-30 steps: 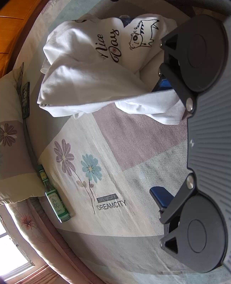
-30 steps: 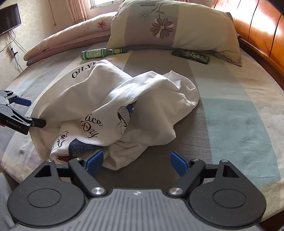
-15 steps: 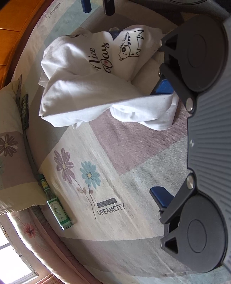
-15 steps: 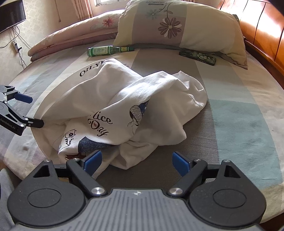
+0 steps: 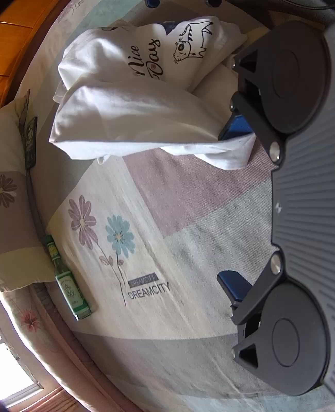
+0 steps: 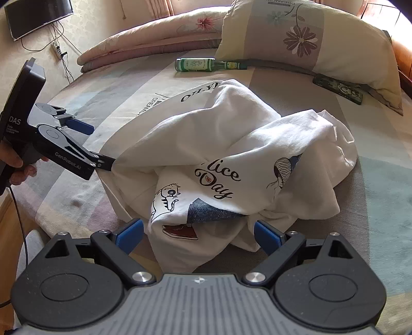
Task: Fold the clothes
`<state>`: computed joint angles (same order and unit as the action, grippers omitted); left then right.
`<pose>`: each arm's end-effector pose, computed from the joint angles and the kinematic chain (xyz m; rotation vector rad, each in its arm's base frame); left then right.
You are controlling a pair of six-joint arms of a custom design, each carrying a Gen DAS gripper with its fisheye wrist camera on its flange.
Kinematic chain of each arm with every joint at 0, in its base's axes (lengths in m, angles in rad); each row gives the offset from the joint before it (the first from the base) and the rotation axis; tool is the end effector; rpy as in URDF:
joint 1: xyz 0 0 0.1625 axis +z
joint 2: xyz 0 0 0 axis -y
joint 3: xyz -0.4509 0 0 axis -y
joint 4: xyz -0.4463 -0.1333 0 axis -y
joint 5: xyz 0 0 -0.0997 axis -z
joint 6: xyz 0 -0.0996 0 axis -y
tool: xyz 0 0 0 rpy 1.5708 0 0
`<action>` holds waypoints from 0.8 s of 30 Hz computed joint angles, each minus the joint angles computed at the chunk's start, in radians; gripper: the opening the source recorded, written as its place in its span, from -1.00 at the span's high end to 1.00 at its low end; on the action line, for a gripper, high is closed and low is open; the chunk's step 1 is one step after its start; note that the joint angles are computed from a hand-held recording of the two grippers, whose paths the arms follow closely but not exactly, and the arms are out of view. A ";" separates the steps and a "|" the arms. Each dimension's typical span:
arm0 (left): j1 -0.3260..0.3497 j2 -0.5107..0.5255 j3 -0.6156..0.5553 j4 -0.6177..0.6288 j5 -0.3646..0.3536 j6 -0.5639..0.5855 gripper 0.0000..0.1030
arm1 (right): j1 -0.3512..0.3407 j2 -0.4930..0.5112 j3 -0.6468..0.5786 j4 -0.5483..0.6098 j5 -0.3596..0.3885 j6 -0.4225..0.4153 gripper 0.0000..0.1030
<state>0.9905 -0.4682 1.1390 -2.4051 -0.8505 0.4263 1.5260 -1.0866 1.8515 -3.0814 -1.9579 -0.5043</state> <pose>-0.3065 -0.8304 0.0309 1.1030 2.1583 -0.2681 0.0657 -0.6713 0.2524 0.3772 -2.4420 0.7967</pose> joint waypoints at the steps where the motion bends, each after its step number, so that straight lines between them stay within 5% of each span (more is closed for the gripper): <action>1: 0.001 0.008 -0.009 0.009 -0.006 -0.001 -0.99 | 0.001 0.002 -0.002 0.002 -0.003 0.002 -0.85; 5: 0.005 0.040 -0.044 0.032 0.008 -0.008 -1.00 | 0.009 0.010 -0.005 -0.007 -0.023 -0.003 -0.85; 15: 0.026 0.092 -0.127 -0.073 0.192 -0.005 -1.00 | 0.008 0.014 -0.006 -0.027 -0.056 0.002 -0.86; 24: 0.068 0.156 -0.310 0.001 0.197 -0.064 -1.00 | 0.002 0.023 -0.019 -0.021 -0.076 0.016 -0.86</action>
